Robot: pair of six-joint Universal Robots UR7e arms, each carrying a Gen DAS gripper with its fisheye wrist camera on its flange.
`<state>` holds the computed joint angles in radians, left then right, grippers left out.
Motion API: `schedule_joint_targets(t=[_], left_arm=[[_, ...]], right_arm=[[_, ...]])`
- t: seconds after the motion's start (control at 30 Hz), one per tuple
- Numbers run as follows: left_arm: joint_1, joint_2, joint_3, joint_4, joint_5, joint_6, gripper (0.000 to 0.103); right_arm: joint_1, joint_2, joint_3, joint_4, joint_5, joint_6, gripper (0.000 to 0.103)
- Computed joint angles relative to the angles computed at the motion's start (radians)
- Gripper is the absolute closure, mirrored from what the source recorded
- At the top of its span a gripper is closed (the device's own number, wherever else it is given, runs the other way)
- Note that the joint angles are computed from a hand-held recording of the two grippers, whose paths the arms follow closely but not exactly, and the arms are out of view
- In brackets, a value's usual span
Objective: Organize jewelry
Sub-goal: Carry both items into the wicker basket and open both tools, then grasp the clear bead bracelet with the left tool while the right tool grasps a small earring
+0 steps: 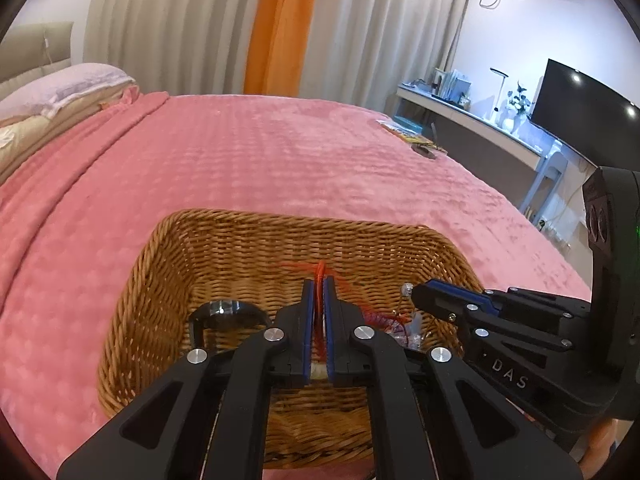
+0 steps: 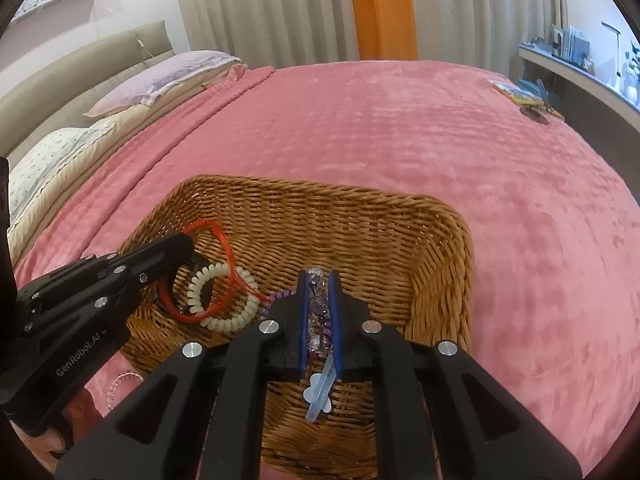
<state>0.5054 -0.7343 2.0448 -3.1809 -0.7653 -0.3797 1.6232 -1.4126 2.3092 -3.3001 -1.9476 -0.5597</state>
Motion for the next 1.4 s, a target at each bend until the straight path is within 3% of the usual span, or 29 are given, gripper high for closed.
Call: schedule_joint_targets(t=[0.1,0.13,0.27,0.5,0.77,0.9,1.03,1.13,1.4], left_arm=[[-0.014,-0.019,0.016,0.011,0.005,-0.008,0.061],[-0.021,-0.022,0.023,0.007,0.011,-0.007,0.058],[-0.077,-0.075,0.078,0.032,0.053,-0.024,0.058],[-0.232,-0.237,0.198,0.136,0.124,-0.131,0.058],[-0.460,-0.464,0.360,0.371,0.173,-0.425,0.058],[-0.530,-0.548,0.441,0.508,0.144,-0.628,0.058],[-0.550,-0.599,0.548,0.488,0.049,-0.767,0.058],[-0.534,-0.580,0.592,0.469,-0.021,-0.821,0.059],[-0.432,-0.411,0.626,0.261,-0.143,-0.792,0.068]], right_arm=[[-0.009,-0.028,-0.005,0.061,0.009,0.045,0.078],[-0.011,-0.039,-0.003,0.069,0.015,0.052,0.067],[0.008,-0.095,0.034,0.043,0.007,0.037,0.064],[0.127,-0.260,0.114,0.090,-0.020,0.067,0.064],[0.250,-0.419,0.235,0.174,-0.053,0.118,0.064],[0.231,-0.438,0.320,0.175,-0.059,0.131,0.064],[0.170,-0.455,0.387,0.183,-0.026,0.144,0.064],[0.130,-0.437,0.430,0.150,-0.011,0.126,0.064],[0.081,-0.292,0.502,-0.001,0.021,0.069,0.065]])
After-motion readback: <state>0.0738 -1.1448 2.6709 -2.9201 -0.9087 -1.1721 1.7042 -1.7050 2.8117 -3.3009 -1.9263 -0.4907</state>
